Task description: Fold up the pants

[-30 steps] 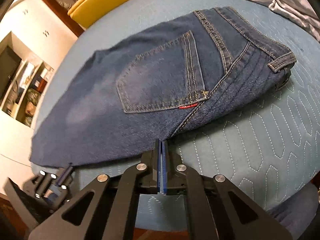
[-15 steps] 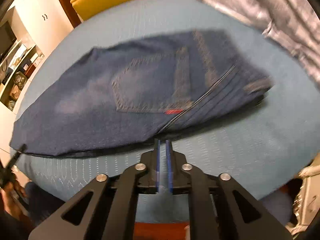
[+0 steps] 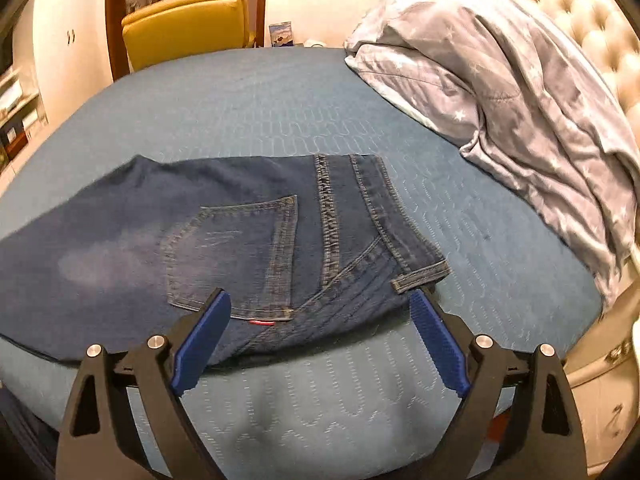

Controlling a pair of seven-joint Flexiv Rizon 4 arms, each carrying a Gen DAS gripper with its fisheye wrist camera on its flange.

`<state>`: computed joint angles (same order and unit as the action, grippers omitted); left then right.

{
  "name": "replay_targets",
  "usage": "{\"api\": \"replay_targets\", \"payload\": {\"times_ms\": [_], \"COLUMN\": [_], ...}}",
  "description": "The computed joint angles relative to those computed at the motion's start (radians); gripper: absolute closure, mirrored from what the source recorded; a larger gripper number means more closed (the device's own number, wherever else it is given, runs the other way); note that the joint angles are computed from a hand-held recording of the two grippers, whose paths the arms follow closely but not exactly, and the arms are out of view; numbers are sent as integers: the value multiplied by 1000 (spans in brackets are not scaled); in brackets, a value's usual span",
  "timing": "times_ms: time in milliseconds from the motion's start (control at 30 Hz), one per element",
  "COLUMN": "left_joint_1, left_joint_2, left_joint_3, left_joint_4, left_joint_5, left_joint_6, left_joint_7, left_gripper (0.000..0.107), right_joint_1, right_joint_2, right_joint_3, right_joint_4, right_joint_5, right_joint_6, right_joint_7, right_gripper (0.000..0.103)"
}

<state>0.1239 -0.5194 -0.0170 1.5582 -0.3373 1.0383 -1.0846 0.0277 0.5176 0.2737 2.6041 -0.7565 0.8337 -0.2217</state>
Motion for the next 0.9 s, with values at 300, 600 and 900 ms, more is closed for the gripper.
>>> {"api": "replay_targets", "payload": {"times_ms": [300,600,900], "left_joint_1": [34,-63,-644], "left_joint_2": [114,182,-225], "left_joint_3": [-79,-427,-218], "left_joint_4": [122,270,-401], "left_joint_5": [345,41,71], "left_joint_6": [283,315,-48], "left_joint_7": [-344,-2,6], "left_gripper": [47,48,53], "right_joint_1": [-118,-186,-388], "right_joint_2": [-234,-522,-314], "right_joint_3": [-163,-297,-251], "right_joint_4": [-106,-242,-82], "right_joint_5": [-140,133,-73], "right_joint_6": [277,428,590], "right_joint_7": [-126,-465,-228], "right_gripper": [15,20,19]}}
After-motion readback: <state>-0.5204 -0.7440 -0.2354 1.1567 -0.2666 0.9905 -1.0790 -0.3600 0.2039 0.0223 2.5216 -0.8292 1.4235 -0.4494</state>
